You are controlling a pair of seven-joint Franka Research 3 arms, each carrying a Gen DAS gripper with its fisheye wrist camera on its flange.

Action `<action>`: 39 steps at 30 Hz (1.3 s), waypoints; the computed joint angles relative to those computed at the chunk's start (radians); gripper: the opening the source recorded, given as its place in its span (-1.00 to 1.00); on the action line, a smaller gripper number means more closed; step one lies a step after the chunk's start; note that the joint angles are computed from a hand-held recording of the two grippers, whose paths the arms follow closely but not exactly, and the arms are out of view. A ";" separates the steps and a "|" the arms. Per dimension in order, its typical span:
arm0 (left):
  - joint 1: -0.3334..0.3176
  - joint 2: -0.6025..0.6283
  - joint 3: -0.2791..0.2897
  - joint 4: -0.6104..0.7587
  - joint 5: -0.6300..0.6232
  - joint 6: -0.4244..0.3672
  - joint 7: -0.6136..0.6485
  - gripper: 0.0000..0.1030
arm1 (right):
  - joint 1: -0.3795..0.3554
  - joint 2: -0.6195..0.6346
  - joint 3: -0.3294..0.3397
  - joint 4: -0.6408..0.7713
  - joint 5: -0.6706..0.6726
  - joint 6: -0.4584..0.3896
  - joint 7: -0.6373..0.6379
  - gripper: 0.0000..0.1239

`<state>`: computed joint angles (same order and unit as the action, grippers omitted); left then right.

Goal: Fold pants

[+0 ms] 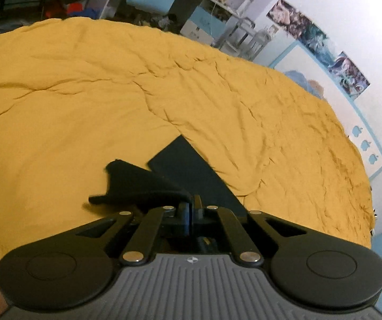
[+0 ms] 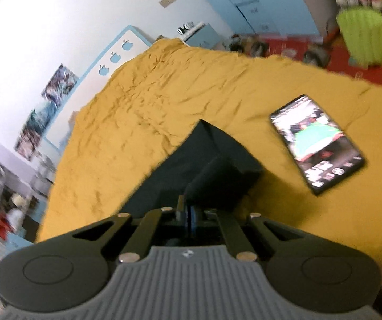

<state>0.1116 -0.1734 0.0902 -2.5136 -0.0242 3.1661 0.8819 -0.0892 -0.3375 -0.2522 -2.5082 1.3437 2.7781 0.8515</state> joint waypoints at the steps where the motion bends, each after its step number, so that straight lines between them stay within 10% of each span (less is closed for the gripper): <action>1: 0.037 0.015 -0.035 0.031 0.031 -0.034 -0.026 -0.99 | -0.001 0.028 0.000 0.032 -0.017 -0.015 0.028 -1.00; 16: 0.072 0.346 -0.114 0.524 0.086 -0.430 -0.054 -0.99 | -0.099 0.498 0.102 0.532 -0.288 -0.179 0.426 -1.00; 39: 0.094 0.687 -0.151 0.925 0.075 -0.653 -0.098 -0.98 | -0.172 1.027 0.230 1.170 -0.686 -0.237 0.841 -1.00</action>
